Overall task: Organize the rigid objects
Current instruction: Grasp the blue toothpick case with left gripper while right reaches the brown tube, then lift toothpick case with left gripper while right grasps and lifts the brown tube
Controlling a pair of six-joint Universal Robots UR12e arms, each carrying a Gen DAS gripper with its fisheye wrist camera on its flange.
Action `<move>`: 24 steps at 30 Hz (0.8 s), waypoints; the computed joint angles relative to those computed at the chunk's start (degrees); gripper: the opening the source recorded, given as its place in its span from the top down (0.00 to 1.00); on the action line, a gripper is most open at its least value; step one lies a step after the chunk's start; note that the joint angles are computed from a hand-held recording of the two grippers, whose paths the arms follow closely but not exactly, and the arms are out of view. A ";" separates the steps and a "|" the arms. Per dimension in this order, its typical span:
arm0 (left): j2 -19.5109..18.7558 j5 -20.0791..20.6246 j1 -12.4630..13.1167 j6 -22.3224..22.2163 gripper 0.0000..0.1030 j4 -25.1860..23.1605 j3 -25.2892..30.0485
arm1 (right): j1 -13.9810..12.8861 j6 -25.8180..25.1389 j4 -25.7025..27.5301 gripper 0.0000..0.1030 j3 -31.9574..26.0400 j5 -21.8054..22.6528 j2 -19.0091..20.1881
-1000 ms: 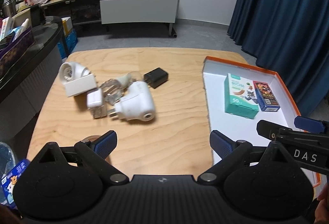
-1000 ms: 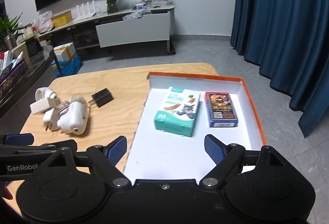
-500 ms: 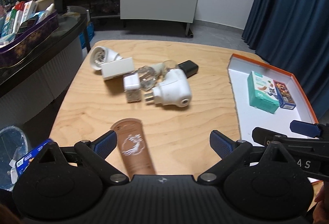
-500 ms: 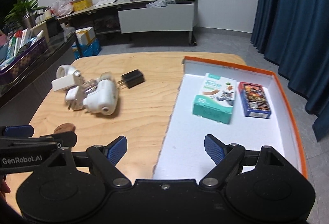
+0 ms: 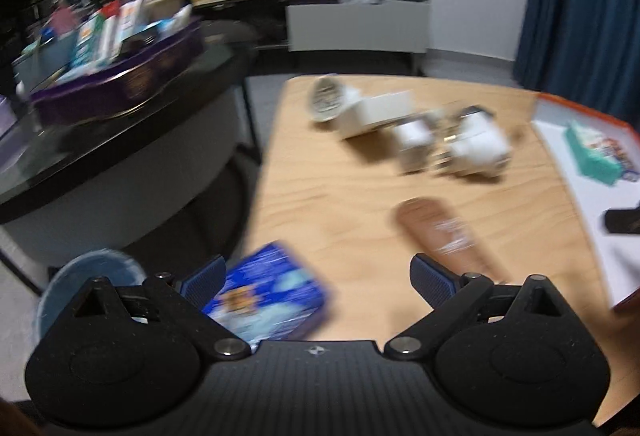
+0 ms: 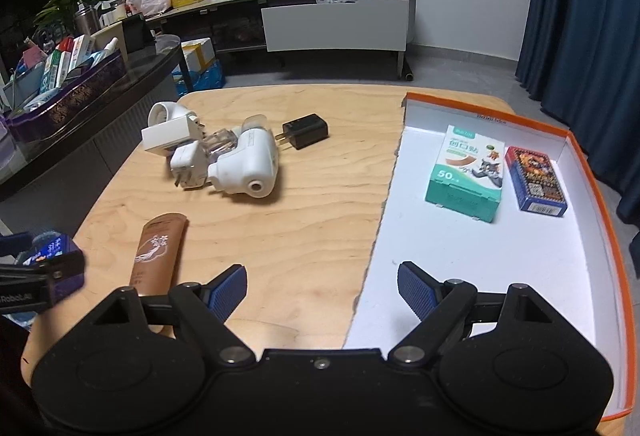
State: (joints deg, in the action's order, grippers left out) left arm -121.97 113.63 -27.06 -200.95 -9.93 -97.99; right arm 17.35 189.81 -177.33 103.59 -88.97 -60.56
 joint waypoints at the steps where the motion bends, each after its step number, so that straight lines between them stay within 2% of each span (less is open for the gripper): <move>1: 0.33 -0.27 0.48 -0.23 0.00 -0.52 -0.62 | 0.09 0.04 0.06 0.06 -0.07 0.18 0.06; 8: 0.35 -2.04 2.01 1.71 0.01 -3.50 -1.43 | 0.67 -1.92 0.37 0.06 -0.37 0.14 0.13; 10: -0.03 -2.33 1.79 3.72 0.06 -2.71 -0.99 | 0.55 -1.51 0.23 0.06 -0.36 0.07 0.09; 13: -0.64 -3.58 1.30 5.54 0.21 -0.66 -0.51 | 0.37 -0.53 0.25 0.06 -0.41 -0.08 0.11; 16: -1.23 -5.72 0.90 3.96 0.38 -0.48 0.31 | 0.29 -0.30 0.60 0.06 -0.54 0.79 0.22; 17: -1.44 -5.63 0.79 3.59 0.40 -0.14 0.32 | 0.35 -0.57 0.77 0.06 -0.61 1.07 0.27; 22: -2.19 -4.21 -0.14 2.20 0.40 0.91 0.82 | 0.96 -3.63 1.85 0.06 -1.42 4.30 1.00; 24: -2.02 -4.01 -0.04 0.22 0.40 1.39 0.52 | 1.44 -5.38 2.89 0.06 -2.09 5.92 1.58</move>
